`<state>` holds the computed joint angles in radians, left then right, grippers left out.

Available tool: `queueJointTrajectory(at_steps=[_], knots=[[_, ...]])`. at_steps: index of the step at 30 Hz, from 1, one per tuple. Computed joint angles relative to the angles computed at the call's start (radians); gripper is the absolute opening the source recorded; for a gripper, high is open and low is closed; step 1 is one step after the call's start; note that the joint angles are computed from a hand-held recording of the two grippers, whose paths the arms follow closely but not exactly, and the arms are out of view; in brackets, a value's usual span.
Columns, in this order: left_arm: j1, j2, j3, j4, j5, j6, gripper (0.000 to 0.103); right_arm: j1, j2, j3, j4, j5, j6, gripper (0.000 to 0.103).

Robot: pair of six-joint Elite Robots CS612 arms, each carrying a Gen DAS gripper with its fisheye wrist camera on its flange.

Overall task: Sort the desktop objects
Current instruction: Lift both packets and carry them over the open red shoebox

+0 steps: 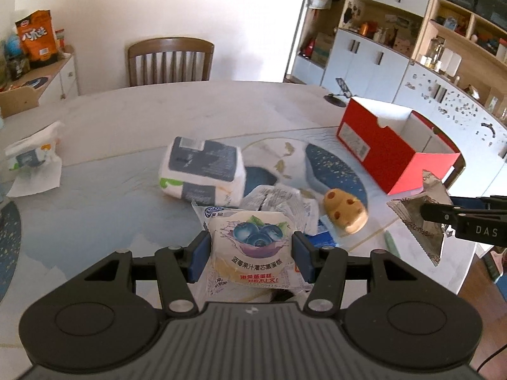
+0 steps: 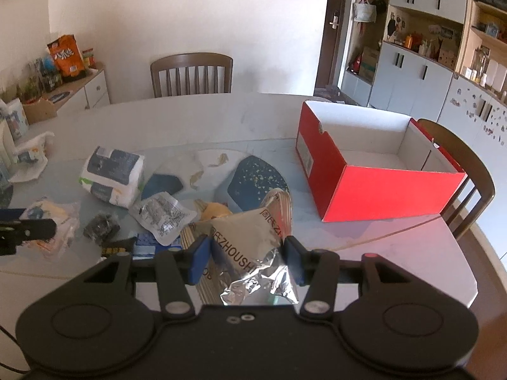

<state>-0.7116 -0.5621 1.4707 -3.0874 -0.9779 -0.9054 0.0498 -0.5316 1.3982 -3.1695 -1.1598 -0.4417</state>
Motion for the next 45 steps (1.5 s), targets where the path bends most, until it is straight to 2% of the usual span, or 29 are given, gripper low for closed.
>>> queueJointTrajectory(at_steps=[10,19,30,39,45], knots=[[0.005,0.018,-0.076,0.038,0.002,0.031,0.055,-0.023,-0.001,-0.055,0.091,0.077,-0.026,0.050],[0.006,0.058,-0.218,0.167,0.035,-0.016,0.055,-0.053,0.035,-0.198,0.272,0.188,-0.152,0.050],[0.011,0.146,-0.445,0.325,0.062,-0.054,0.055,-0.079,0.108,-0.407,0.511,0.272,-0.301,0.050],[0.021,0.241,-0.663,0.419,0.049,0.003,0.055,-0.097,0.168,-0.554,0.626,0.312,-0.332,0.050],[0.030,0.323,-0.840,0.483,0.030,0.053,0.055,-0.104,0.217,-0.657,0.677,0.314,-0.338,0.050]])
